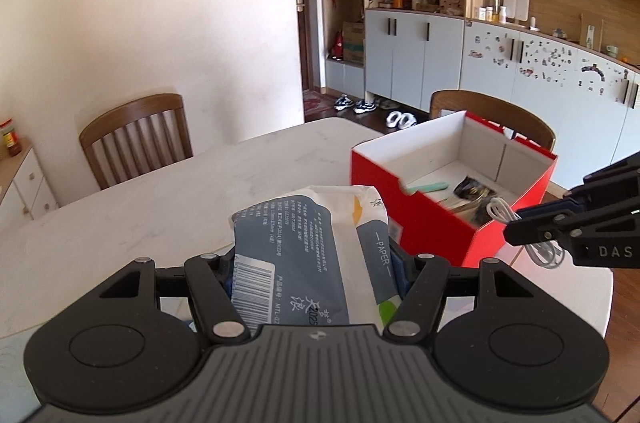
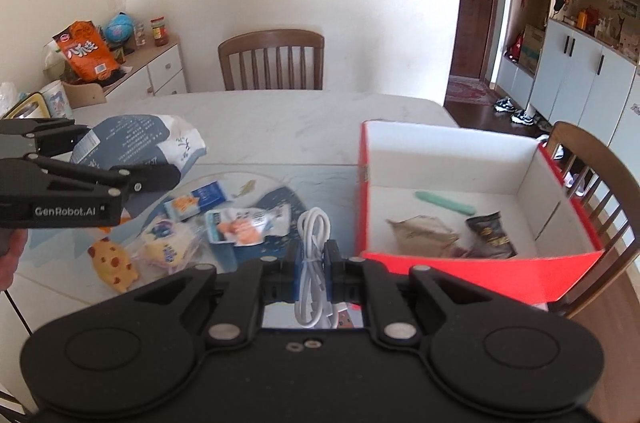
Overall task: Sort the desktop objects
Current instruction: 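Carry the white cable and the wet-wipe pack toward the red shoebox with both tools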
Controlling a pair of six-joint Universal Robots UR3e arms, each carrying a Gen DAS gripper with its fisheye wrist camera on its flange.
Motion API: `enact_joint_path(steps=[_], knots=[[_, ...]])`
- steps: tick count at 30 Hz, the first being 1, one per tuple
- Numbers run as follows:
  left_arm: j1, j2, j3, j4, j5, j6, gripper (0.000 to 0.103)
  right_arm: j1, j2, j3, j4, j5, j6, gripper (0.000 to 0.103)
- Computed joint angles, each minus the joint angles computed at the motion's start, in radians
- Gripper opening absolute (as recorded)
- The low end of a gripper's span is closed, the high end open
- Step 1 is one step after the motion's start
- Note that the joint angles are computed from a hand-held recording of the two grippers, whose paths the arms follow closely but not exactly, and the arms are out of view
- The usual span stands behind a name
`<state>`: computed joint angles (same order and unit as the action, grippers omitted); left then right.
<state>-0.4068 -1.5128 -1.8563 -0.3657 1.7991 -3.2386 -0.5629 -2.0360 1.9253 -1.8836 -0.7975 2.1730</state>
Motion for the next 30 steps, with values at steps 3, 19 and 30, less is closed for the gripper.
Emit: enact_joint_path(steps=[3, 19, 30], knots=[[-0.037, -0.067, 0.068, 0.0, 0.021, -0.019, 0.065, -0.024, 0.037, -0.035, 0.007, 0.014, -0.025, 0.01], [-0.128, -0.399, 0.476, -0.078, 0.04, -0.053, 0.065, -0.093, 0.277, -0.223, 0.02, 0.05, -0.107, 0.01], [-0.152, -0.634, 0.813, -0.194, 0.023, -0.046, 0.065, -0.107, 0.456, -0.365, -0.028, 0.045, -0.099, 0.01]])
